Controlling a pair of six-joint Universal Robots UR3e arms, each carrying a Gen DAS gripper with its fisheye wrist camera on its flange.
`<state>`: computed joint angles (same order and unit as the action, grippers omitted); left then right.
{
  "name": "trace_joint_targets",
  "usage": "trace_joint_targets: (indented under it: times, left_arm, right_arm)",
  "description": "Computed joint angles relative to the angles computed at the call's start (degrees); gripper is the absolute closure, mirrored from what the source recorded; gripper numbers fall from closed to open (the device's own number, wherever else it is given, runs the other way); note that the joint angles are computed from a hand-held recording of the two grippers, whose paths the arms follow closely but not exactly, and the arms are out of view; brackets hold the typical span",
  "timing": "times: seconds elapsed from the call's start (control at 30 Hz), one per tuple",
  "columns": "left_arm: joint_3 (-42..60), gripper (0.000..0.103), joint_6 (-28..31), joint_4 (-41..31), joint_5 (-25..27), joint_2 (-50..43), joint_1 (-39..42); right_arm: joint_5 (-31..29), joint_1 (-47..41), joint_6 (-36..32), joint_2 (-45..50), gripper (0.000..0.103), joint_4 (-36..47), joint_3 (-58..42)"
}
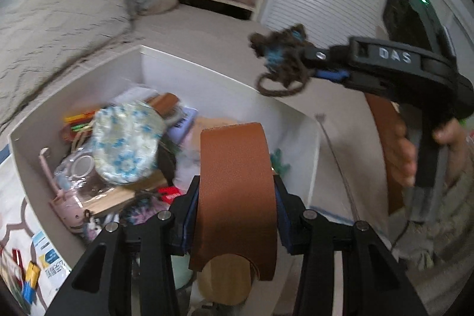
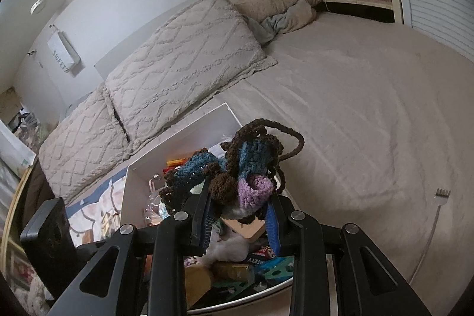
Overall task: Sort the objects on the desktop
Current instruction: 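Lower the strap into the shoebox with the left tool while the right tool lowers the pouch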
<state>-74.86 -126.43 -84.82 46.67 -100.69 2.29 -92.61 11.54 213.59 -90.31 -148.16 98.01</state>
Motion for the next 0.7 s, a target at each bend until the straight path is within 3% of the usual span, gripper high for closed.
trace_joint_targets:
  times: [0.1, 0.2, 0.3, 0.57, 0.7]
  left_arm:
    - [2.0, 0.059, 4.7, -4.9, 1.3, -0.4, 0.2]
    - [2.2, 0.057, 4.4, -4.6, 3.8, -0.4, -0.3]
    - [2.6, 0.032, 4.9, -6.7, 3.2, 0.0, 0.9]
    - [3.5, 0.031, 4.2, -10.8, -0.3, 0.2, 5.2]
    - [3.5, 0.031, 5.4, -12.5, -0.9, 0.8, 7.8]
  right_arm:
    - [-0.4, 0.8, 0.6, 1.0, 0.072, 0.1, -0.5]
    - [0.5, 1.1, 0.6, 2.0, 0.072, 2.0, -1.5]
    - [0.8, 1.9, -1.4, 3.6, 0.072, 7.8, -5.0]
    - [-0.8, 3.8, -7.8, 9.5, 0.072, 26.4, -18.8]
    - [-7.6, 7.0, -16.8, 17.2, 0.072, 42.3, -34.0]
